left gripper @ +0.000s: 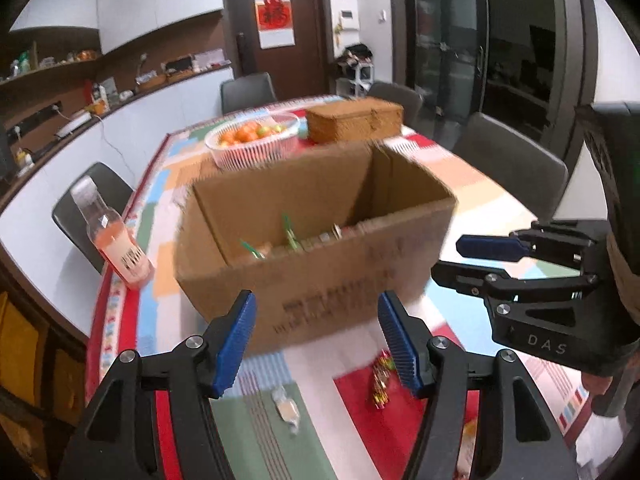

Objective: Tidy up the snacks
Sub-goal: 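Grasp the gold-wrapped candies with the left tool while the right grasps the green-yellow candy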

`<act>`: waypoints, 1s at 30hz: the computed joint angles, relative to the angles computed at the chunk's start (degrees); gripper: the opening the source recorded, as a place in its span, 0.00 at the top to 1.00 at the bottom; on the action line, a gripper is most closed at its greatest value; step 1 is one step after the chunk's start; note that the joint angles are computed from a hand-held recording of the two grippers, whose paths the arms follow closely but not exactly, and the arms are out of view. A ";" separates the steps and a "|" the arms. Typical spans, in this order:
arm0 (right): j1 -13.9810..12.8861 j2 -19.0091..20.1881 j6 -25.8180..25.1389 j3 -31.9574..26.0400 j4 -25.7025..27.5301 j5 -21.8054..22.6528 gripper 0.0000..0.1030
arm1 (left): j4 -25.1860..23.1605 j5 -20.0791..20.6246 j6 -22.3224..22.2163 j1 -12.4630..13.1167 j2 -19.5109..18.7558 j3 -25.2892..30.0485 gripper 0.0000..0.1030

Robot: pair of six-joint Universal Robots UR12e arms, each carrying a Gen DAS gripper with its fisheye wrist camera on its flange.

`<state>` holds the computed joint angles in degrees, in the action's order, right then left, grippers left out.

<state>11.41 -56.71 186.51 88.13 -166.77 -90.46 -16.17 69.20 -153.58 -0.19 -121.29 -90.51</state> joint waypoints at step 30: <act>-0.84 0.93 1.03 3.53 11.05 4.87 0.67 | -13.65 0.56 5.35 -2.49 -5.71 2.28 0.66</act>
<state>10.57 -55.78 187.53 91.66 -155.73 -85.59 -29.82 69.75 -148.23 -2.68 -127.00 -88.23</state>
